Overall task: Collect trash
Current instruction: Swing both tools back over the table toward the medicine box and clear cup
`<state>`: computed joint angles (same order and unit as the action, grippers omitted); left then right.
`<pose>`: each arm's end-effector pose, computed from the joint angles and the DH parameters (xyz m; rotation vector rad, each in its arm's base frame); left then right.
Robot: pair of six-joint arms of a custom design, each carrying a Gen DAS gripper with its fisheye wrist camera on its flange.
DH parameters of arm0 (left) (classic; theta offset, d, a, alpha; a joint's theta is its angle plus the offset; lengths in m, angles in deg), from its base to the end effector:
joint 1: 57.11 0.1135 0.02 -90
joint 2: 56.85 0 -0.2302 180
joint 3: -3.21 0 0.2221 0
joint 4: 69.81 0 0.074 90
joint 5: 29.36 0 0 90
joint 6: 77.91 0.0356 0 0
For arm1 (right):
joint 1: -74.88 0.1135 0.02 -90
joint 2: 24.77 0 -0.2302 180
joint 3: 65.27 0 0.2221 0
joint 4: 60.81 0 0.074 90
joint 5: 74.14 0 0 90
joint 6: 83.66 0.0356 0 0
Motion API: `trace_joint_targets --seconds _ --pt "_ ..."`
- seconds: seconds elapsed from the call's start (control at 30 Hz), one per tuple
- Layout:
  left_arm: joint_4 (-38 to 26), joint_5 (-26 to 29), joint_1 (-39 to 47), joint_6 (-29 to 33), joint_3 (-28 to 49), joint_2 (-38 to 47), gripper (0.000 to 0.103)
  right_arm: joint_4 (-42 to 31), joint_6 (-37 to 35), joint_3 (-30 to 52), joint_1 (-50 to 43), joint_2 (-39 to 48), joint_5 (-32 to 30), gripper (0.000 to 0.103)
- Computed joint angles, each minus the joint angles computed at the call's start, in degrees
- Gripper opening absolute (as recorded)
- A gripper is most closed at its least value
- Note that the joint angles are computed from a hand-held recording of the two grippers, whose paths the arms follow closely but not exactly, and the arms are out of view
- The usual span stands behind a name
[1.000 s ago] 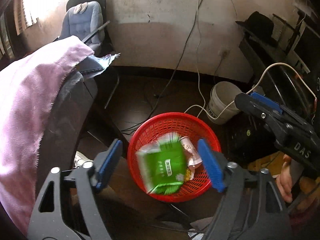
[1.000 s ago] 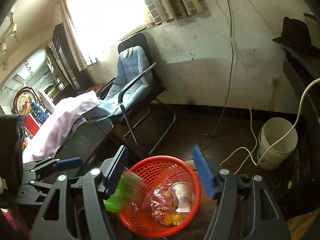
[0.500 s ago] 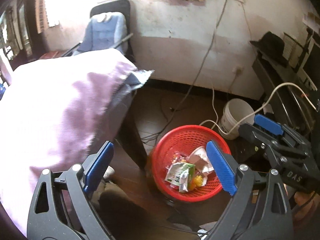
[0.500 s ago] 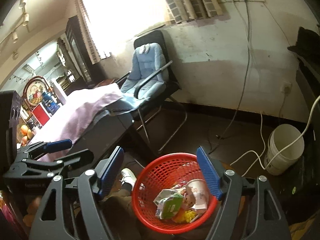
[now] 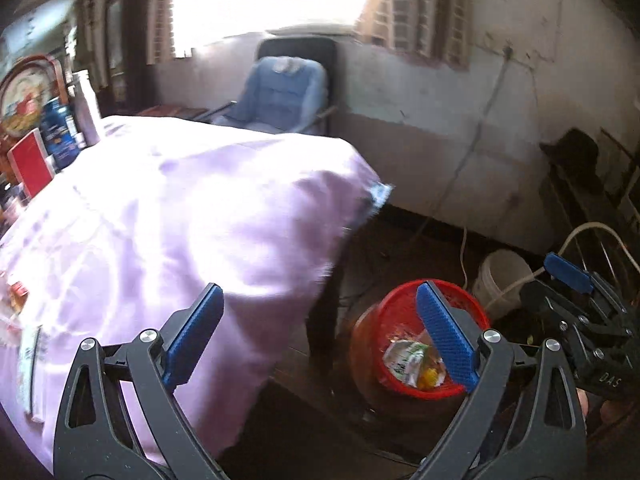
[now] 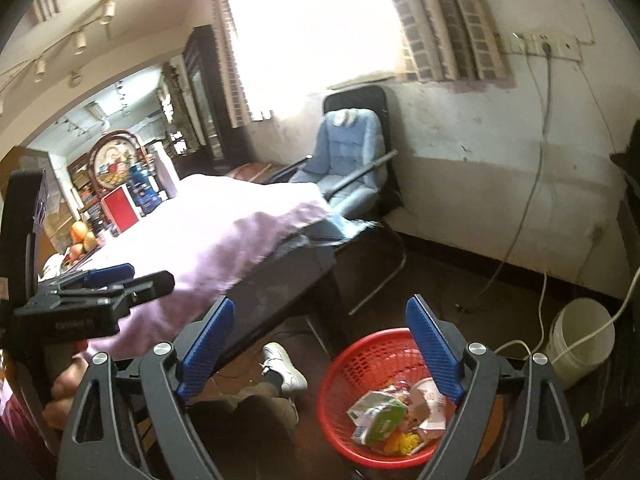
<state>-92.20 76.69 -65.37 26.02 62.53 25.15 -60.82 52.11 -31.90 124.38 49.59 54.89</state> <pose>0.2651 -0.0484 0.1792 0.5822 2.2622 -0.2807 0.1484 0.1393 0.1228 0.2687 2.0950 0.2041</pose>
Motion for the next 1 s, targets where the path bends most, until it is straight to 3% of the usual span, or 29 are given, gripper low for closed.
trace_joint_targets --seconds 0.33,0.5,0.67,0.9,1.0 --pt "-2.9 5.6 22.4 6.0 2.9 -2.8 0.096 -2.5 -3.6 13.3 6.5 10.5 0.3 0.096" --pt "-4.5 4.0 33.6 7.1 13.5 7.1 0.096 -1.9 -6.0 19.9 6.7 17.8 -3.4 0.097" --pt "-13.0 5.3 43.1 7.0 30.8 21.0 0.096 -2.6 -9.2 28.7 6.6 24.9 -8.3 0.097" --pt "-9.4 0.4 49.1 7.9 36.2 26.1 0.096 -7.7 -18.7 51.9 6.6 39.5 -17.8 0.097" --pt "-13.5 -0.7 51.3 6.7 45.2 32.3 0.096 -13.1 -22.7 67.0 7.0 48.5 -22.5 0.097"
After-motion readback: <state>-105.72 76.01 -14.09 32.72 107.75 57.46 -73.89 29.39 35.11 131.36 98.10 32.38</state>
